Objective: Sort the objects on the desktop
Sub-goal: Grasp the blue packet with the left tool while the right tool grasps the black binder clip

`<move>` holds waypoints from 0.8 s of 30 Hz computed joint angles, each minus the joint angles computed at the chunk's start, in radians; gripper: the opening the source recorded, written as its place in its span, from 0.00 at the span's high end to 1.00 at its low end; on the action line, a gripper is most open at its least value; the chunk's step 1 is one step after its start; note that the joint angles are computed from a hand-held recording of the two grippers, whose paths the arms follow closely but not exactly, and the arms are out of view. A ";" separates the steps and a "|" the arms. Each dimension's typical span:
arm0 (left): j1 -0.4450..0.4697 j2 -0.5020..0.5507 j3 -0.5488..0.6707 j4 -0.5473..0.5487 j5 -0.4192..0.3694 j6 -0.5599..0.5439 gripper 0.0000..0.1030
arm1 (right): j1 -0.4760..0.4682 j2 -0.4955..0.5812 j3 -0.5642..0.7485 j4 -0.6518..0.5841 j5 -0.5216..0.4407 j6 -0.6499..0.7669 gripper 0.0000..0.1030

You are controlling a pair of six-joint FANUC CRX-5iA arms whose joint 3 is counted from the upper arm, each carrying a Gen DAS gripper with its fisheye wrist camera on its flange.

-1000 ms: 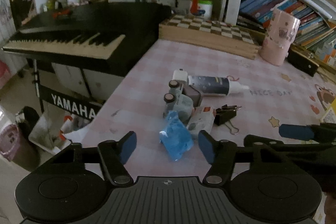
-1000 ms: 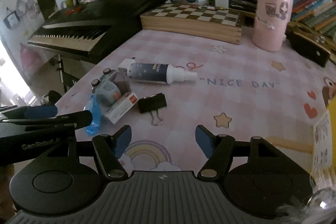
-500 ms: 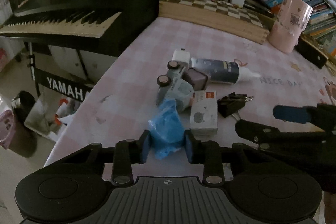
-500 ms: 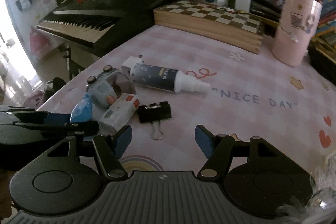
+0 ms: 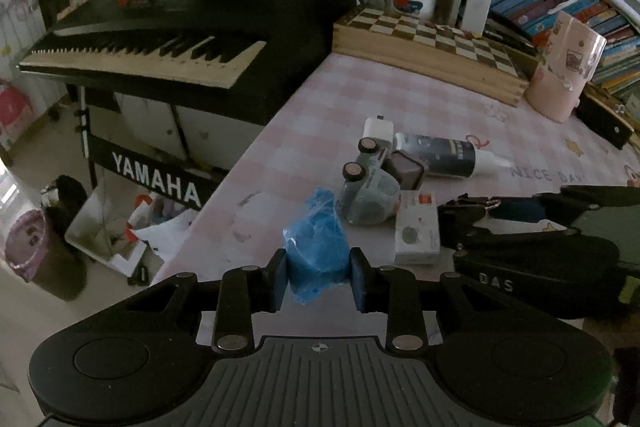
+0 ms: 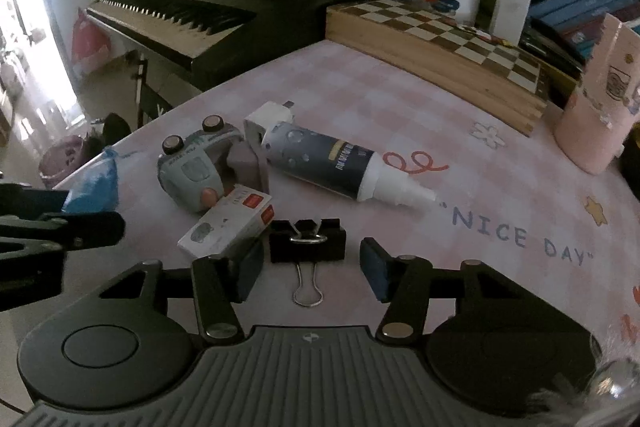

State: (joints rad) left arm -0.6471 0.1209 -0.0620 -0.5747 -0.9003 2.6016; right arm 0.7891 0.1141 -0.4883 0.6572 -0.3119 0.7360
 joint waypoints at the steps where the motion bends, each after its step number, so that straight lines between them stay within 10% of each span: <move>1: 0.000 -0.003 -0.003 -0.001 0.001 0.002 0.71 | -0.003 0.001 -0.005 0.017 0.010 -0.013 0.51; 4: 0.003 -0.009 -0.009 -0.001 0.004 0.010 0.71 | -0.006 0.004 -0.005 0.016 0.025 0.004 0.63; 24: -0.024 -0.109 -0.085 -0.031 0.123 -0.042 0.71 | 0.037 -0.178 -0.164 0.304 -0.053 -0.391 0.63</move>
State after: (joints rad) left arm -0.6715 0.0122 -0.1469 -0.6057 -0.7770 2.5592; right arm 0.8265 -0.0640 -0.6524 0.9612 -0.3650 0.3452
